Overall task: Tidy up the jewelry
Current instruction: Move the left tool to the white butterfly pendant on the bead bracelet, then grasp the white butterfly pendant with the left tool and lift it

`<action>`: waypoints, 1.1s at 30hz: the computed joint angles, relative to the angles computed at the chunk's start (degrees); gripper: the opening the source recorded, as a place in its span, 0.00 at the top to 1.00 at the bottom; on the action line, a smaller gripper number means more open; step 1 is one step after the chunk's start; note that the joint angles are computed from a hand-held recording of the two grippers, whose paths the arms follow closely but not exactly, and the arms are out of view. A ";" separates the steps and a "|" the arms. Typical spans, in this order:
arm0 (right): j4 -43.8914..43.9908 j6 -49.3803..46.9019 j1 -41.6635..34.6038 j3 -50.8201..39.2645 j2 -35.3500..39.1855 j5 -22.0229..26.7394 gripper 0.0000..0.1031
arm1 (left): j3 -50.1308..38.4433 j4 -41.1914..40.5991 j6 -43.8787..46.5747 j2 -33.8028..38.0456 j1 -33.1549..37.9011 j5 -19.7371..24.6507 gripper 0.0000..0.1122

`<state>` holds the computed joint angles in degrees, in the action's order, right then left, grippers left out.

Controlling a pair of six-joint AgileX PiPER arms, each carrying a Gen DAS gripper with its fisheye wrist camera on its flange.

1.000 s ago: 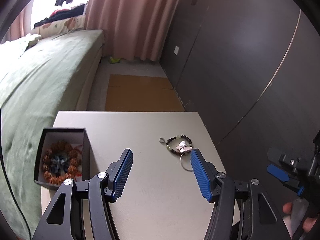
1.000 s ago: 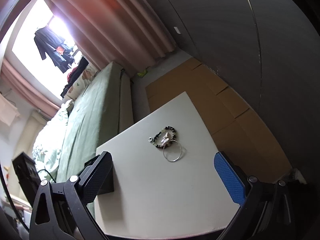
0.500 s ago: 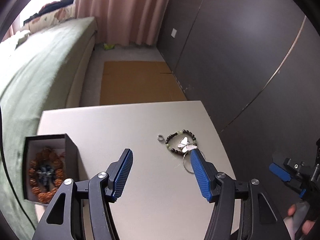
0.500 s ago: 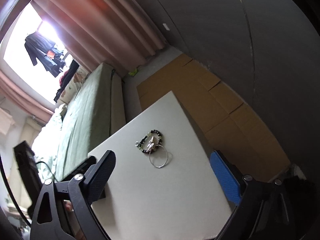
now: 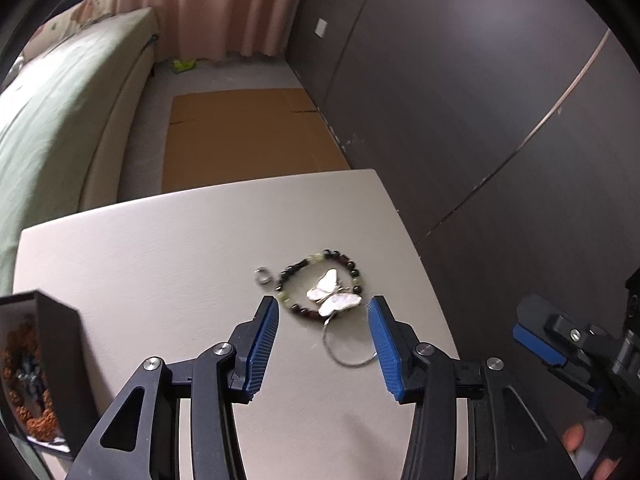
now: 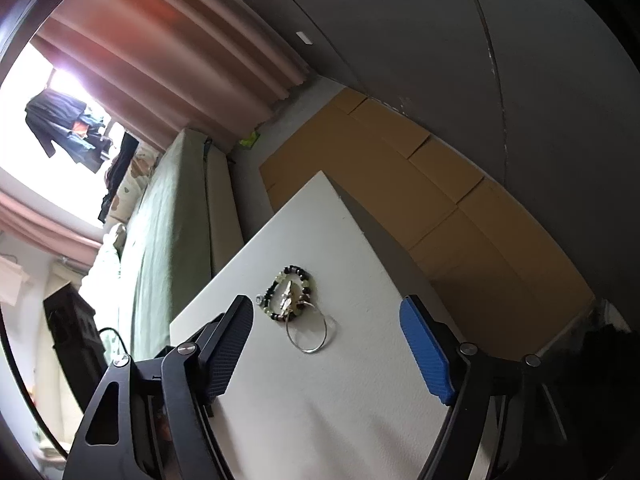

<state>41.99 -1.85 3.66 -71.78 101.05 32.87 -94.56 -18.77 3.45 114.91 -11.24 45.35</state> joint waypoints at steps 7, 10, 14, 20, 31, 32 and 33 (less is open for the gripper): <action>2.08 -1.82 -3.31 1.35 -0.99 1.17 0.25 | -7.39 4.72 -6.57 6.40 -3.23 3.04 0.57; 4.54 -3.95 -5.49 2.41 -1.70 1.65 0.25 | -9.40 7.75 -9.27 8.49 -4.58 3.38 0.59; 6.75 -5.97 -7.25 3.39 -2.31 2.28 0.25 | -12.90 10.04 -12.17 11.67 -5.25 5.81 0.69; 8.89 -8.03 -7.66 3.28 -1.93 3.40 0.25 | -11.17 11.77 -13.31 10.38 -5.82 5.01 0.76; 8.63 -8.68 -5.73 0.84 0.33 4.68 0.25 | -2.73 9.20 -9.56 2.15 -3.09 3.37 0.91; 8.35 -8.63 -5.44 0.58 0.44 4.74 0.25 | -0.42 8.74 -8.75 0.32 -2.56 2.34 0.91; 7.93 -8.53 -5.09 0.18 0.66 4.79 0.25 | 1.17 8.49 -8.45 -0.91 -2.35 1.55 0.91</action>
